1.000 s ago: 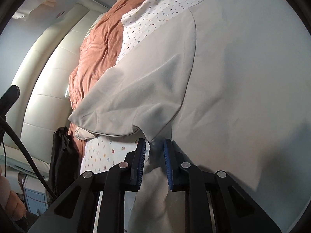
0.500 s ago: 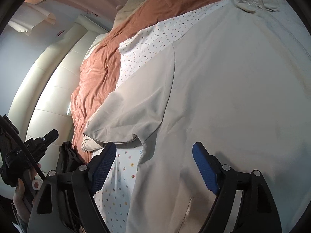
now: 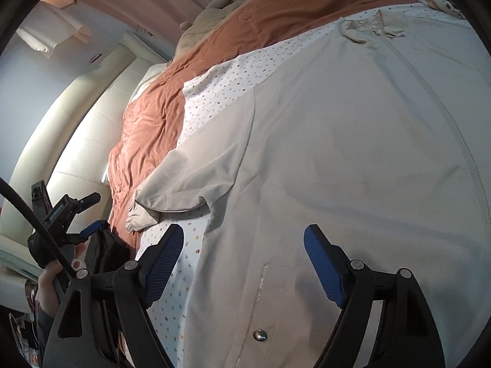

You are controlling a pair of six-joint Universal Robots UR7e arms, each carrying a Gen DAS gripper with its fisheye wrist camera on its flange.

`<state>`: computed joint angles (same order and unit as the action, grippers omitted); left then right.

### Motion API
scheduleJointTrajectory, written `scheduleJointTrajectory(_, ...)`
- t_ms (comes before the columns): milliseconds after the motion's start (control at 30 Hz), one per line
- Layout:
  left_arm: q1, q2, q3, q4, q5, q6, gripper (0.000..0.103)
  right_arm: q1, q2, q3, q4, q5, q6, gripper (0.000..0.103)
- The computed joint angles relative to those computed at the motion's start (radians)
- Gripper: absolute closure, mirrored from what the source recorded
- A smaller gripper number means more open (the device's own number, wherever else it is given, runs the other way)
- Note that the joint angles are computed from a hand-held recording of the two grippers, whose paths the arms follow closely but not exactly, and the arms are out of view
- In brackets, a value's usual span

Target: Fold large clothes

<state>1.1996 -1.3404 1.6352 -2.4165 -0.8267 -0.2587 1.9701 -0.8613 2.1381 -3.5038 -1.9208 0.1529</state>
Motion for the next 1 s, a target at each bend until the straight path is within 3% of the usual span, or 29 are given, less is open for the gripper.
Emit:
scheduleJointTrajectory(100, 0.037, 0.027, -0.022, -0.009, 0.032, -0.019, 0.000, -0.018, -0.013, 0.004, -0.007, 0.015, 0.013, 0.023)
scheduleJointTrajectory(267, 0.088, 0.090, -0.074, 0.060, 0.096, -0.057, 0.017, -0.030, -0.003, -0.011, -0.006, -0.017, 0.046, 0.023)
scheduleJointTrajectory(400, 0.133, 0.131, -0.108, 0.118, 0.092, -0.151, 0.018, -0.036, 0.006, -0.028, 0.000, -0.018, 0.070, 0.023)
scheduleJointTrajectory(667, 0.190, 0.190, -0.140, 0.069, 0.115, -0.208, 0.021, -0.051, 0.003, -0.022, -0.022, -0.022, 0.100, 0.023)
scheduleJointTrajectory(700, 0.193, 0.197, -0.142, 0.052, 0.129, -0.204, 0.027, -0.053, 0.000, -0.018, -0.028, -0.022, 0.102, 0.023)
scheduleJointTrajectory(767, 0.186, 0.209, -0.144, 0.028, 0.191, -0.189, 0.062, -0.055, -0.006, -0.009, -0.041, -0.023, 0.105, 0.023)
scheduleJointTrajectory(800, 0.185, 0.210, -0.149, 0.026, 0.191, -0.181, 0.069, -0.057, -0.008, -0.005, -0.050, -0.023, 0.107, 0.023)
scheduleJointTrajectory(833, 0.183, 0.210, -0.156, 0.032, 0.179, -0.176, 0.086, -0.059, -0.011, -0.001, -0.057, -0.023, 0.111, 0.023)
scheduleJointTrajectory(867, 0.179, 0.210, -0.164, 0.038, 0.172, -0.174, 0.093, -0.062, -0.013, 0.003, -0.063, -0.022, 0.115, 0.023)
scheduleJointTrajectory(1000, 0.125, 0.191, -0.149, -0.051, 0.213, -0.078, 0.096, -0.072, -0.017, 0.023, -0.073, -0.006, 0.124, 0.023)
